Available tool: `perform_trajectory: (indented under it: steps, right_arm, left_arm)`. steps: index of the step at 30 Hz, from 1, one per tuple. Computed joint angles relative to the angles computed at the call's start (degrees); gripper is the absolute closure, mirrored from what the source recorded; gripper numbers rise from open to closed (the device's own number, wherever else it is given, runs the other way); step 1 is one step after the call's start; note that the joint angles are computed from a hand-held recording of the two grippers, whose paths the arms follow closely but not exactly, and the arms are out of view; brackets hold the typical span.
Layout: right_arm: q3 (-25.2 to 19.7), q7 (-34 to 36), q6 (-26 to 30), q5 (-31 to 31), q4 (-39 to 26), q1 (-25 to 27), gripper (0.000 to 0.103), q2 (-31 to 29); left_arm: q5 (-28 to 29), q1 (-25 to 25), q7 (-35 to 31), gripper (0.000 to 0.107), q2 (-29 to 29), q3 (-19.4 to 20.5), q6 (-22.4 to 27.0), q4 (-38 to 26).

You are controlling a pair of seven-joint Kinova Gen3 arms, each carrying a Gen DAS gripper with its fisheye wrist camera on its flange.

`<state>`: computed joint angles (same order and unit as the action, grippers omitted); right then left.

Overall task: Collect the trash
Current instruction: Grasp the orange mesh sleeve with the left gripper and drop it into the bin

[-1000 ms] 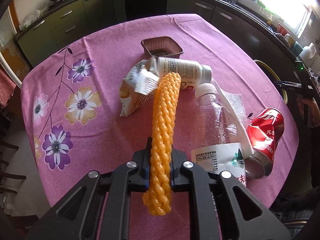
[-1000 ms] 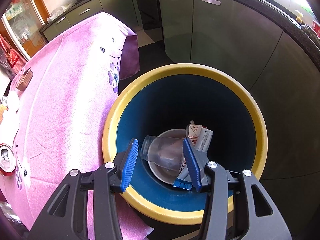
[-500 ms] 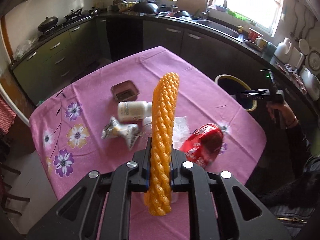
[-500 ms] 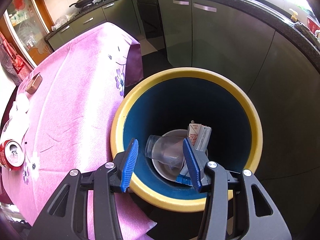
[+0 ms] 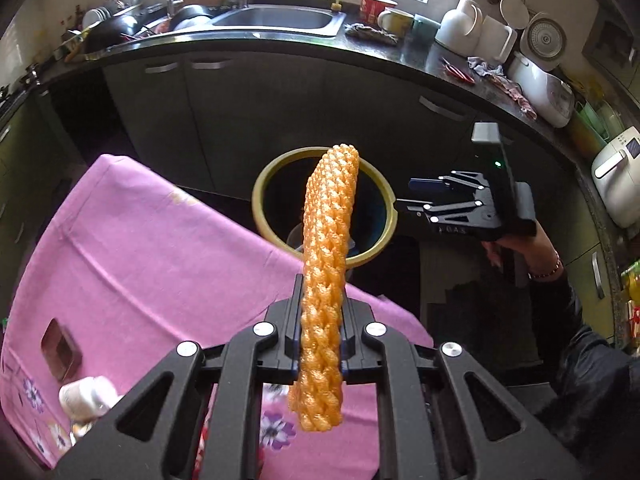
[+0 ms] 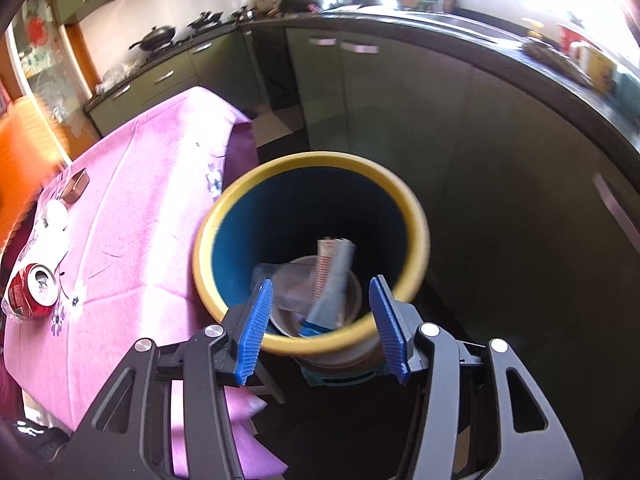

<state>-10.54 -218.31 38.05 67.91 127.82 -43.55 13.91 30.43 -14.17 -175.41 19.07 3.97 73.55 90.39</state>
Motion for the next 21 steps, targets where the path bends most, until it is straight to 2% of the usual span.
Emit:
perform_trajectory:
  steps: [2, 7, 10, 12, 13, 14, 16, 21]
  right_arm:
    - [-0.8, -3.6, 1.9, 0.4, 2.2, -1.6, 0.052, -1.4]
    - [-3.6, -10.8, 4.7, 0.7, 6.6, -3.4, 0.052, -4.0]
    - [-5.1, -14.2, 5.2, 0.9, 8.6, -3.8, 0.052, -4.9]
    - [-5.6, -14.6, 5.4, 0.4, 9.0, -3.8, 0.051, -5.2]
    - [-5.8, -14.7, 5.4, 0.2, 9.3, -3.7, 0.051, -5.5]
    - [-6.0, -14.7, 5.4, 0.1, 9.6, -3.7, 0.051, -5.8]
    - [-6.2, -14.6, 5.3, 0.1, 9.8, -3.5, 0.050, -6.0]
    - [-6.1, -12.4, 4.9, 0.2, 8.8, -2.8, 0.047, -5.8]
  left_arm:
    - [-1.6, 5.3, 4.7, 0.095, 2.1, 0.8, -2.8, -0.6]
    - [-5.6, 18.6, 16.3, 0.095, 7.8, -1.4, -9.3, -3.4]
    - [-8.6, 24.5, 23.3, 0.094, 11.4, -2.3, -13.9, -5.4]
    - [-11.3, 25.9, 28.0, 0.090, 13.7, -0.9, -16.5, -6.8]
    - [-13.3, 25.7, 30.3, 0.084, 14.4, 0.9, -18.0, -7.1]
    - [-15.0, 25.3, 32.4, 0.068, 15.1, 2.6, -18.7, -7.7]
    - [-17.4, 24.6, 34.6, 0.049, 16.2, 5.0, -18.3, -9.1]
    - [-15.5, 20.4, 30.8, 0.049, 12.2, 8.0, -17.7, -6.4]
